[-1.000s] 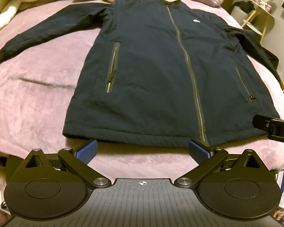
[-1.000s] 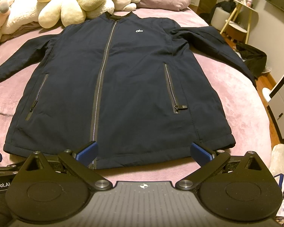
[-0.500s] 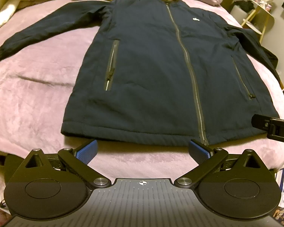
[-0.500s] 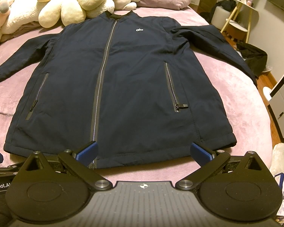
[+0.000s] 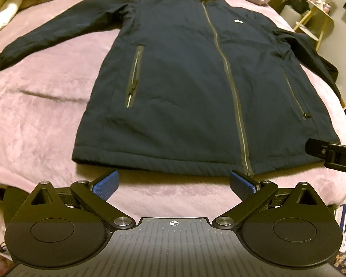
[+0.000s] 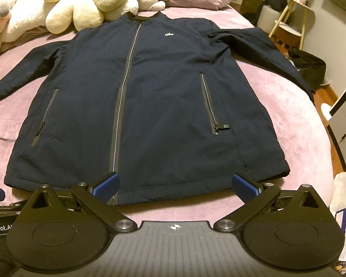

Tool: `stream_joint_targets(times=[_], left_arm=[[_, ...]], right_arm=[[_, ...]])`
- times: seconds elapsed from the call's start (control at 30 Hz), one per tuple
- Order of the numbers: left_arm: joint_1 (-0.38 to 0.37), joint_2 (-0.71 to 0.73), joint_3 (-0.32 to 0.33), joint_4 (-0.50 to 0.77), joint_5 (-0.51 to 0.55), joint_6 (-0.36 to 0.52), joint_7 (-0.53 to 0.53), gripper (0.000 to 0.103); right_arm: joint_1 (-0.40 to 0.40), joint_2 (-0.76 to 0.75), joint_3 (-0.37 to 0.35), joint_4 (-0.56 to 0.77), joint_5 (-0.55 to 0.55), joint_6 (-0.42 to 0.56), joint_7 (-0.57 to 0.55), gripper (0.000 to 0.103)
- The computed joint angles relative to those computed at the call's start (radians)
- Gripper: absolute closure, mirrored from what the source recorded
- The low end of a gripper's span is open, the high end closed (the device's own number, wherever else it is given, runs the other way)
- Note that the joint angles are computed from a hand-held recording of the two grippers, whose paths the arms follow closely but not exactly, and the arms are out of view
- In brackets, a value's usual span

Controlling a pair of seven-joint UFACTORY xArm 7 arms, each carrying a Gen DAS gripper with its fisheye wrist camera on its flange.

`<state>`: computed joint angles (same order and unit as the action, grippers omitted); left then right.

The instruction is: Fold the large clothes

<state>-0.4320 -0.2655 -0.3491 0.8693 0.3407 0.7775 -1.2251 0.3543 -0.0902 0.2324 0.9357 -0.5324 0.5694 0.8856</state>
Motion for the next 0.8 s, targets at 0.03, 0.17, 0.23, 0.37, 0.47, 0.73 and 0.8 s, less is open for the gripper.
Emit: stream_joint_targets(times=[0.03, 0.17, 0.23, 0.37, 0.47, 0.73, 0.8], left_arm=[[0.0, 0.001, 0.0, 0.001, 0.0, 0.0, 0.001, 0.0], [-0.001, 0.002, 0.001, 0.0, -0.001, -0.003, 0.003, 0.0], [-0.001, 0.002, 0.001, 0.0, -0.001, -0.003, 0.002, 0.0], [-0.002, 0.006, 0.001, 0.002, -0.002, -0.005, -0.001, 0.0], [-0.003, 0.006, 0.002, 0.002, -0.002, -0.006, 0.0, 0.0], [-0.006, 0.015, 0.005, 0.007, -0.008, -0.007, 0.008, 0.0], [-0.007, 0.016, 0.006, 0.008, -0.009, -0.007, 0.009, 0.0]], right_arm=[[0.0, -0.001, -0.001, -0.001, 0.001, -0.001, 0.0, 0.0], [-0.001, -0.003, -0.001, -0.004, 0.005, -0.005, -0.001, 0.0], [-0.003, -0.005, -0.002, -0.008, 0.008, -0.01, -0.002, 0.0], [-0.006, -0.008, -0.004, -0.015, 0.019, -0.023, -0.007, 0.0], [-0.009, -0.008, -0.005, -0.019, 0.031, -0.031, -0.013, 0.0], [-0.014, -0.008, -0.009, -0.027, 0.062, -0.054, -0.027, 0.0], [-0.016, -0.008, -0.01, -0.03, 0.067, -0.055, -0.028, 0.0]])
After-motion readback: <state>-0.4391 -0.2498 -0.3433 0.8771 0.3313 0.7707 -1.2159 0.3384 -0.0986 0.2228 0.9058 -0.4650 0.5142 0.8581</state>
